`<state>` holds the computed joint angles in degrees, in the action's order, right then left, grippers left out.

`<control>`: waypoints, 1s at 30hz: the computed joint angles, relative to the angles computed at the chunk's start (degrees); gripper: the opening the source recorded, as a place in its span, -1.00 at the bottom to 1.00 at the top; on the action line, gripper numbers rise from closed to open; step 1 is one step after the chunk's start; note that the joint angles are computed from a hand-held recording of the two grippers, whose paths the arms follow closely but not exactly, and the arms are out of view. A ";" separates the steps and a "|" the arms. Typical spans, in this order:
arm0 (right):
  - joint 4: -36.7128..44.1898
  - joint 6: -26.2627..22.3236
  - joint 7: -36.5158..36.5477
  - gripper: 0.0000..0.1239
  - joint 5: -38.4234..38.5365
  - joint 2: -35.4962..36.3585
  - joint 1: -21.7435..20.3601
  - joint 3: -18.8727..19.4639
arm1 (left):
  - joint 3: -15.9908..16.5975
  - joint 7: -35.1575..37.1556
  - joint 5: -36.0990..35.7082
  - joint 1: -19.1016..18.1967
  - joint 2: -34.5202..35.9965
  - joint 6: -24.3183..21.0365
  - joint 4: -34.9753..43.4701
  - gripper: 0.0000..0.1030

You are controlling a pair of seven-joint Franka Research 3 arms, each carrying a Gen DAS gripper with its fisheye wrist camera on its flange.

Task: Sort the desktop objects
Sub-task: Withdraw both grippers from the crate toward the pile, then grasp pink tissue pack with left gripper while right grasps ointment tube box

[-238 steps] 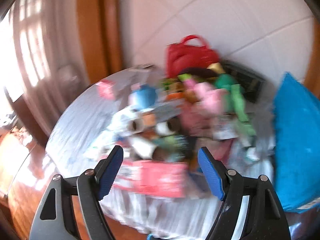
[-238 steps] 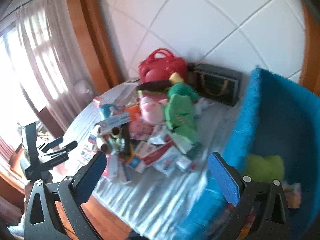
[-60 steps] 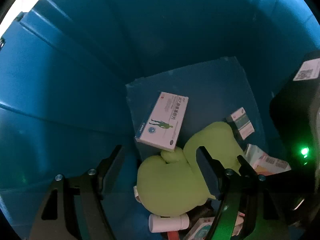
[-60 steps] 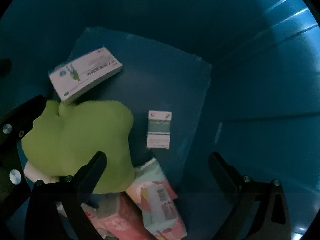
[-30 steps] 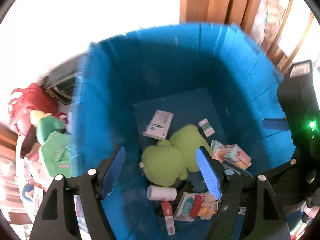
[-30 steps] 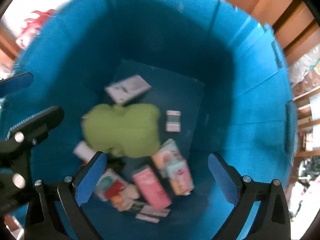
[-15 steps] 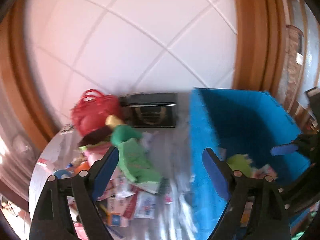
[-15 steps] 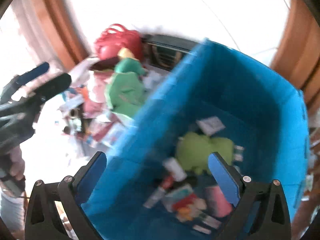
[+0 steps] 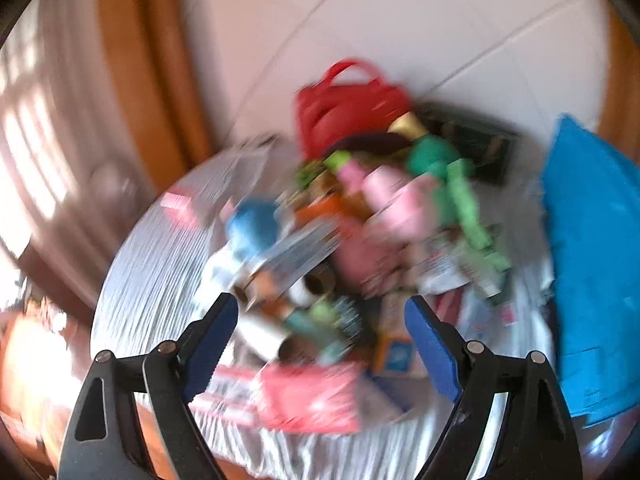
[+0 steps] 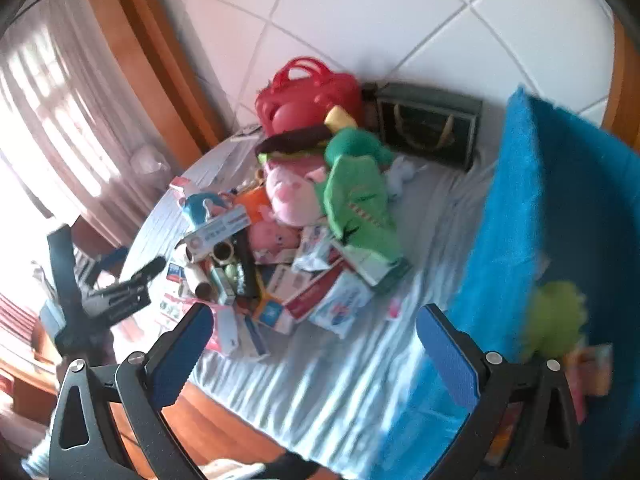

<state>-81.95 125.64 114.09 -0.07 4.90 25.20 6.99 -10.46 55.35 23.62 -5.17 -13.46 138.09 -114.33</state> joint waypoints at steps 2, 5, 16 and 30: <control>0.34 1.28 1.38 0.66 0.69 2.36 0.70 0.46 | 1.35 -0.96 -2.56 0.44 -1.48 0.17 -3.69 0.66; 1.13 1.79 2.24 0.66 0.52 5.78 1.96 0.31 | 2.58 -3.85 -6.35 1.34 -2.75 0.40 -8.32 0.66; 0.84 0.44 1.09 0.66 -2.12 13.19 4.89 -1.65 | 3.53 -17.46 -22.36 1.33 4.22 4.78 -11.59 0.66; -1.84 2.42 -5.21 0.66 -2.89 17.65 5.26 -1.82 | 1.83 -15.10 -20.67 -3.40 1.37 9.33 -20.26 0.96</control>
